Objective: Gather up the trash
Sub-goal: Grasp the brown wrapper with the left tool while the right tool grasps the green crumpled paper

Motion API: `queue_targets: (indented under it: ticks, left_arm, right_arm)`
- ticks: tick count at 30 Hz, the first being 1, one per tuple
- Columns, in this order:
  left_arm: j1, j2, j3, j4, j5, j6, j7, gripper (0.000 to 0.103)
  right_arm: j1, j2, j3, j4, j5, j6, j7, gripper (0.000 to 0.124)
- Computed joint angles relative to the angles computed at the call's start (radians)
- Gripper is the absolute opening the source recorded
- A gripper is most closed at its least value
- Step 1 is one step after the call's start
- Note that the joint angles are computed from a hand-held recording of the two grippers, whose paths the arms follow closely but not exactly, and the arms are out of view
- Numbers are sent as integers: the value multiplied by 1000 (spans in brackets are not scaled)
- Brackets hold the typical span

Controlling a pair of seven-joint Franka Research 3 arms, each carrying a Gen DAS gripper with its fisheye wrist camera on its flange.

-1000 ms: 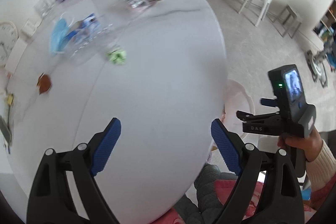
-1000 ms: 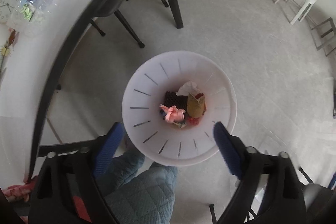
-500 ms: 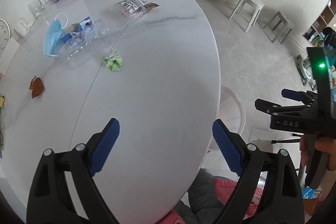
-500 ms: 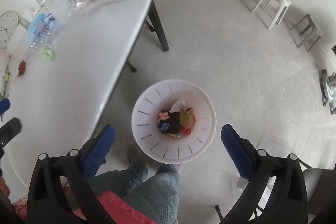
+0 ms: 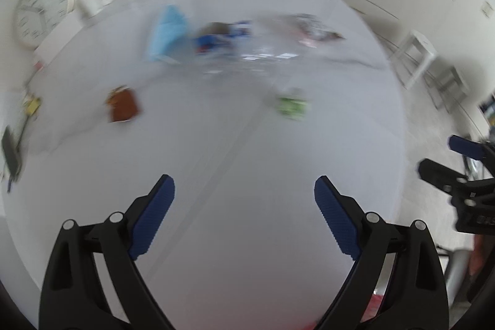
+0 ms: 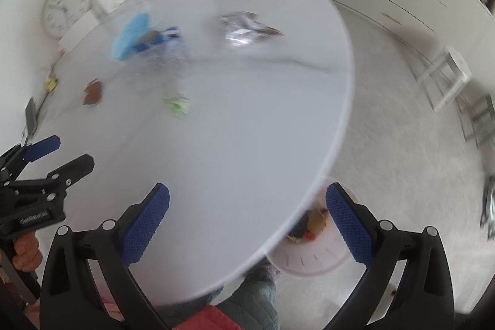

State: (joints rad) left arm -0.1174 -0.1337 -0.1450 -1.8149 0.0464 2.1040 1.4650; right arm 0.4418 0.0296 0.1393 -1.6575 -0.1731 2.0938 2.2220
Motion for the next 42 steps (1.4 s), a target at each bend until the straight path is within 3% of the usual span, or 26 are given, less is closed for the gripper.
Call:
queue_targets:
  ticks: [11, 16, 22, 30, 33, 35, 42]
  left_arm:
    - [122, 170, 58, 109, 123, 45, -88, 88]
    - [138, 305, 54, 235, 145, 25, -131, 88]
    - [139, 434, 49, 373, 148, -21, -174, 87]
    - [144, 498, 44, 442, 128, -43, -203, 80]
    - [154, 507, 39, 455, 102, -36, -199, 67]
    - [158, 511, 37, 465, 90, -32, -197, 49]
    - [184, 472, 27, 408, 32, 30, -141, 38]
  right_arm:
    - [102, 342, -41, 457, 12, -95, -57, 100]
    - [140, 485, -73, 659, 38, -172, -99, 100]
    - [153, 566, -103, 776, 70, -244, -145, 100]
    - [144, 596, -124, 814, 93, -263, -156, 100]
    - [137, 595, -127, 809, 96, -264, -159, 100]
    - [135, 584, -129, 790, 94, -256, -161, 100]
    - [122, 545, -135, 699, 73, -220, -134, 100]
